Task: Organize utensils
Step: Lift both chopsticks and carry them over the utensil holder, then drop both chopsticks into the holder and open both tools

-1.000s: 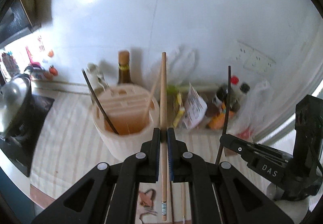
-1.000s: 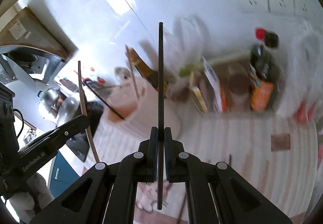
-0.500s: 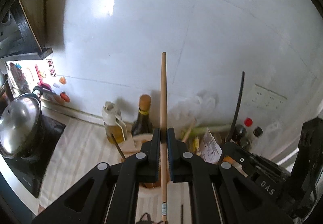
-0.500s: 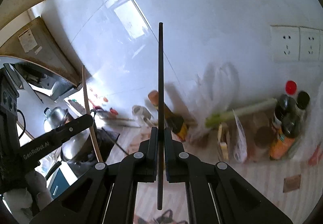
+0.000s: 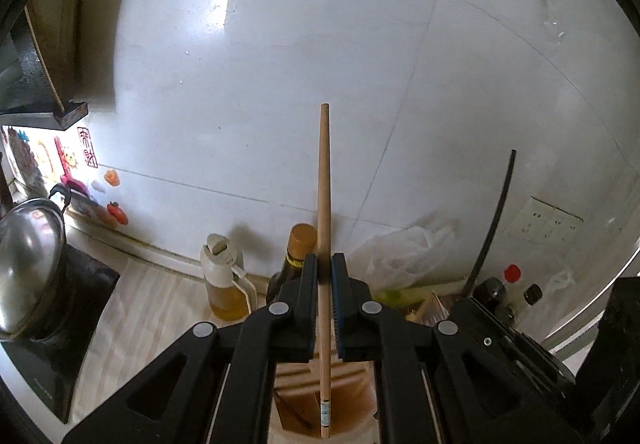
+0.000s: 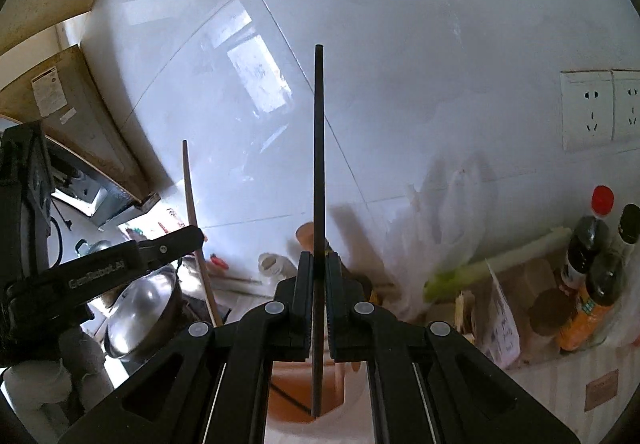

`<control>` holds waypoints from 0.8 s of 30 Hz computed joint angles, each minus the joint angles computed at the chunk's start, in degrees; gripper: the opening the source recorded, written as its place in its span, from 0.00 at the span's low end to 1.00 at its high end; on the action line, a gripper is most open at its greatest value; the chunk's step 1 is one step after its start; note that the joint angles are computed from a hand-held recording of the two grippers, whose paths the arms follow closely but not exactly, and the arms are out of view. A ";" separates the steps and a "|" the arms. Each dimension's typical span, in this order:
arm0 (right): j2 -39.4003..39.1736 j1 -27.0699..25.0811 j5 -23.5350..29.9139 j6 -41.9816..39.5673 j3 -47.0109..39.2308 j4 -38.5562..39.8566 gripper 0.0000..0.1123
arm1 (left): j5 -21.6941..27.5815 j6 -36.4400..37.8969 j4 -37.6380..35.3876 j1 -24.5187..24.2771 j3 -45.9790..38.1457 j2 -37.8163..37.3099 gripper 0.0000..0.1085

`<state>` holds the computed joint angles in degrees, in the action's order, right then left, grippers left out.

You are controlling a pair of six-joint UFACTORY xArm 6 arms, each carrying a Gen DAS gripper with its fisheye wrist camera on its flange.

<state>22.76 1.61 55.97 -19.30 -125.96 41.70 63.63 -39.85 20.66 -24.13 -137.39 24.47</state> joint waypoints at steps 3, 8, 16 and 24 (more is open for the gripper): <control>-2.38 1.16 -5.06 -2.32 5.30 0.74 0.05 | -4.11 -0.25 0.16 0.85 4.74 -1.85 0.04; -5.57 2.53 -11.75 -5.70 13.21 2.92 0.05 | -11.42 -0.63 0.85 1.99 14.07 -5.70 0.04; -11.93 4.97 -22.76 -16.25 25.90 9.85 0.05 | -14.82 0.73 -0.89 3.05 19.39 -7.33 0.04; -15.31 7.33 -31.33 -24.27 32.12 12.70 0.05 | -16.03 1.24 -0.54 3.00 20.30 -7.11 0.04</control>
<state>7.44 8.94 24.64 -43.57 -93.84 54.40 47.61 -38.61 20.12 -21.13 -117.09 17.36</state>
